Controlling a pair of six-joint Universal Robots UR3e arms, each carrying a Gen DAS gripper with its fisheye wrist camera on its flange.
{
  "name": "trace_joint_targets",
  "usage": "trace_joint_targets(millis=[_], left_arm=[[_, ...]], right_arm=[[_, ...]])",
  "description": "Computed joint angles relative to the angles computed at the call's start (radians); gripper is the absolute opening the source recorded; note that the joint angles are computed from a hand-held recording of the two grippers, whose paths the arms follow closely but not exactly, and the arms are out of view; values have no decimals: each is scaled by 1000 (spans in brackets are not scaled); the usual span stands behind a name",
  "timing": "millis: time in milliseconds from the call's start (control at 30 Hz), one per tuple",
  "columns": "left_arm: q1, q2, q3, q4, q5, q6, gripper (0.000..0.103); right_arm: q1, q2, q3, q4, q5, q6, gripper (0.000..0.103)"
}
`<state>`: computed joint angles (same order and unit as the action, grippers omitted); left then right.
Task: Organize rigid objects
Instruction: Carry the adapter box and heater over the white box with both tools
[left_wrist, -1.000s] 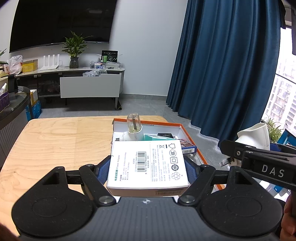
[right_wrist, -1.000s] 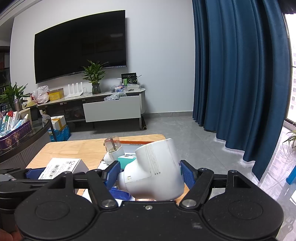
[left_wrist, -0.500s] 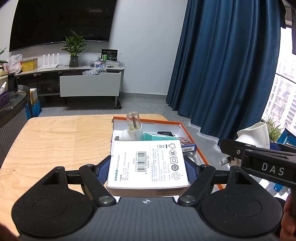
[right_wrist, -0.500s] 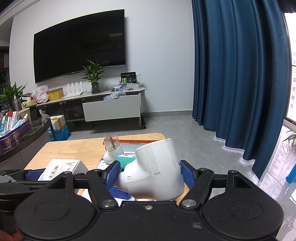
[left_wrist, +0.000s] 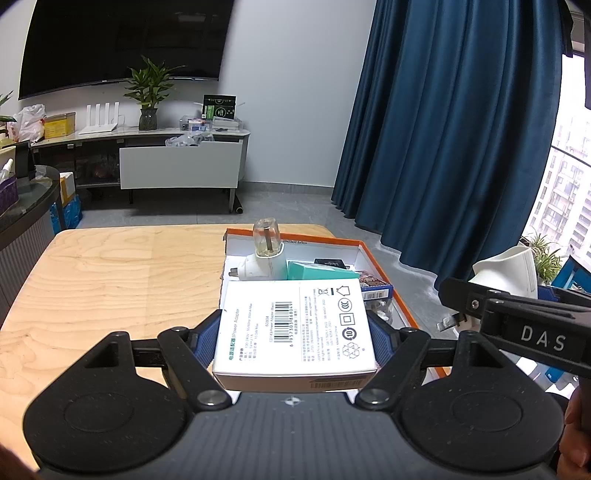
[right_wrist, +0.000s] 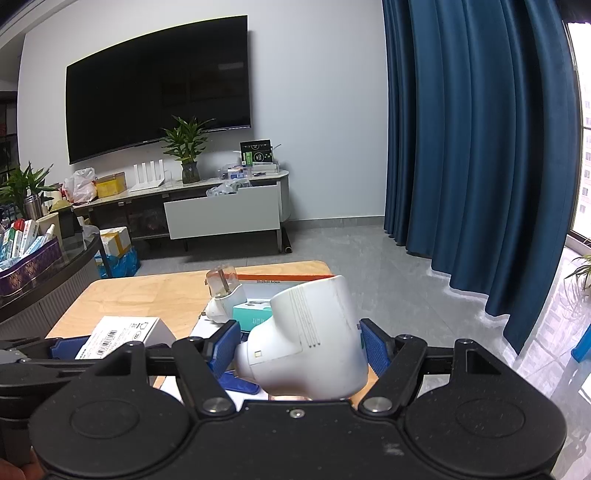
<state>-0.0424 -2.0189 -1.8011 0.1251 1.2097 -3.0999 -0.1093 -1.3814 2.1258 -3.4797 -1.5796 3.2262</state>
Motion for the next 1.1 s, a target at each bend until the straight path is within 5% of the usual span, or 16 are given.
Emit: trace_joint_targets(millis=[1100], left_arm=[[-32, -77, 88, -110, 15, 56, 79]], right_arm=[[-121, 55, -61, 152, 148, -10, 84]])
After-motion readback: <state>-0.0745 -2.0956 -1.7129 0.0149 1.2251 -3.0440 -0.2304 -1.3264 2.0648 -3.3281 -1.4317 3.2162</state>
